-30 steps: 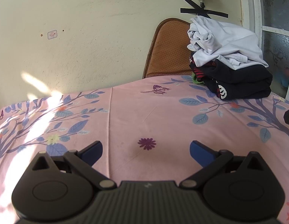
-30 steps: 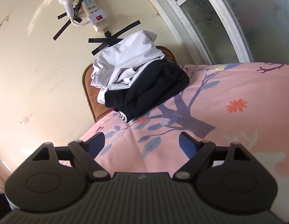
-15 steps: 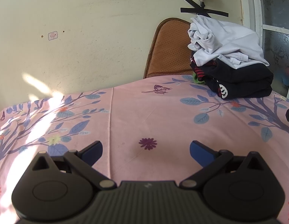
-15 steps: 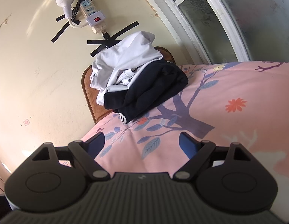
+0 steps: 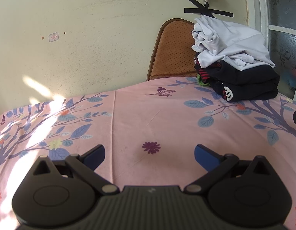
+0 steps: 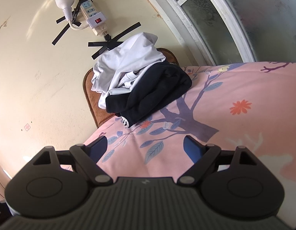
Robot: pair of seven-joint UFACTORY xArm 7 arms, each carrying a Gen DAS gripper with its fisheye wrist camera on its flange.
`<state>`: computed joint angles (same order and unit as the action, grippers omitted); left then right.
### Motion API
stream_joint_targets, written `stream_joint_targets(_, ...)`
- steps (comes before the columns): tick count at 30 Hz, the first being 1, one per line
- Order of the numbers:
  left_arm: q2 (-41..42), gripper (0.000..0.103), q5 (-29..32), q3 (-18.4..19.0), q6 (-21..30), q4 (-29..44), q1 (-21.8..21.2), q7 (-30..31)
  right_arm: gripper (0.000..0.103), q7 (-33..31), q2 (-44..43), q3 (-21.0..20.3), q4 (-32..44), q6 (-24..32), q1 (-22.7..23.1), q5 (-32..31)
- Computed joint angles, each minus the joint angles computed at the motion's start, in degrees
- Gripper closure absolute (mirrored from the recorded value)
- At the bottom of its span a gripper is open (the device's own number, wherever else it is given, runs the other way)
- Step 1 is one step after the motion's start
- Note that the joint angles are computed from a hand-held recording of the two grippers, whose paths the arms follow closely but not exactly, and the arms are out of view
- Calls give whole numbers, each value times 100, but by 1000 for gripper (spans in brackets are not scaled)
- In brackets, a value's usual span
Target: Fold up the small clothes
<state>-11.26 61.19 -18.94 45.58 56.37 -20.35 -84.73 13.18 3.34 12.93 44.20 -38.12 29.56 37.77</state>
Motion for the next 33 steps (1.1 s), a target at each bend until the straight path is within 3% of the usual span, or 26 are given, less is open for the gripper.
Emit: stream_joint_targets(33, 0, 0, 20, 6, -22, -5, -18, -6, 14, 32, 42, -5, 29, -59, 34, 75)
